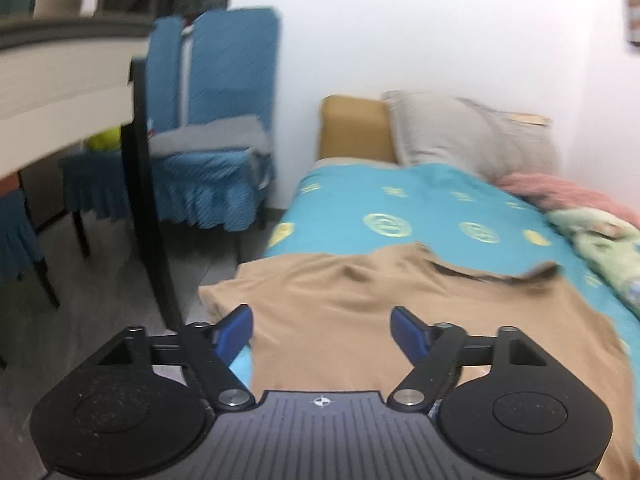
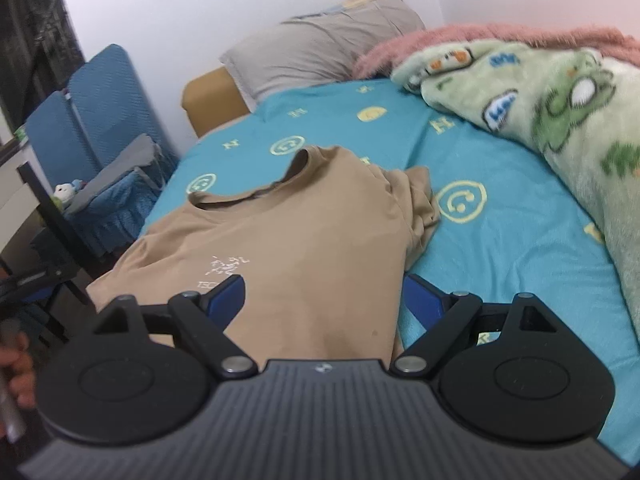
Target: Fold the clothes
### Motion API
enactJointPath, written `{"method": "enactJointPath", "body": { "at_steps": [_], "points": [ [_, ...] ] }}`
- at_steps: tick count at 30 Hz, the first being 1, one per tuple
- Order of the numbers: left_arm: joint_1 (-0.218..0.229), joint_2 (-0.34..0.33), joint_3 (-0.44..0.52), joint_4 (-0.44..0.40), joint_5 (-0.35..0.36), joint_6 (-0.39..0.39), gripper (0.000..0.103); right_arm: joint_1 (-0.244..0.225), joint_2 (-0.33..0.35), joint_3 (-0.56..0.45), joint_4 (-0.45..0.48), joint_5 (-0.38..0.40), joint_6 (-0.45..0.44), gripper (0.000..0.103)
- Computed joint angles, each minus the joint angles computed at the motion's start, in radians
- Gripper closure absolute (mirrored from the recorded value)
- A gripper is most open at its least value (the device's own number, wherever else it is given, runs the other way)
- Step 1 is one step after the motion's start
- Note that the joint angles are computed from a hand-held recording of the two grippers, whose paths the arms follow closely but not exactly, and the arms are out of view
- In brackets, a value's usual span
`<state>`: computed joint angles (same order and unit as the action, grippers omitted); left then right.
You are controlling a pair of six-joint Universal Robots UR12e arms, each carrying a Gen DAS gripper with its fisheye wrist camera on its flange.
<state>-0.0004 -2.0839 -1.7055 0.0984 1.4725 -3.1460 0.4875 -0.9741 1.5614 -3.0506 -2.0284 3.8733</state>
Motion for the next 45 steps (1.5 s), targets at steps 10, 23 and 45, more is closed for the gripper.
{"method": "enactJointPath", "body": {
  "at_steps": [10,23,45],
  "points": [
    [-0.023,0.161,-0.263,0.145,-0.081,-0.005,0.014,0.037,-0.025,0.03,-0.053,-0.095,-0.069,0.015],
    [-0.043,0.192,-0.331,0.205,-0.089,0.083,0.004,0.046,-0.079,0.1,-0.127,-0.087,-0.056,0.015],
    [-0.048,0.17,-0.302,0.089,-0.104,0.061,0.0,-0.202,-0.074,0.179,-0.255,0.3,0.4,0.06]
  ]
}}
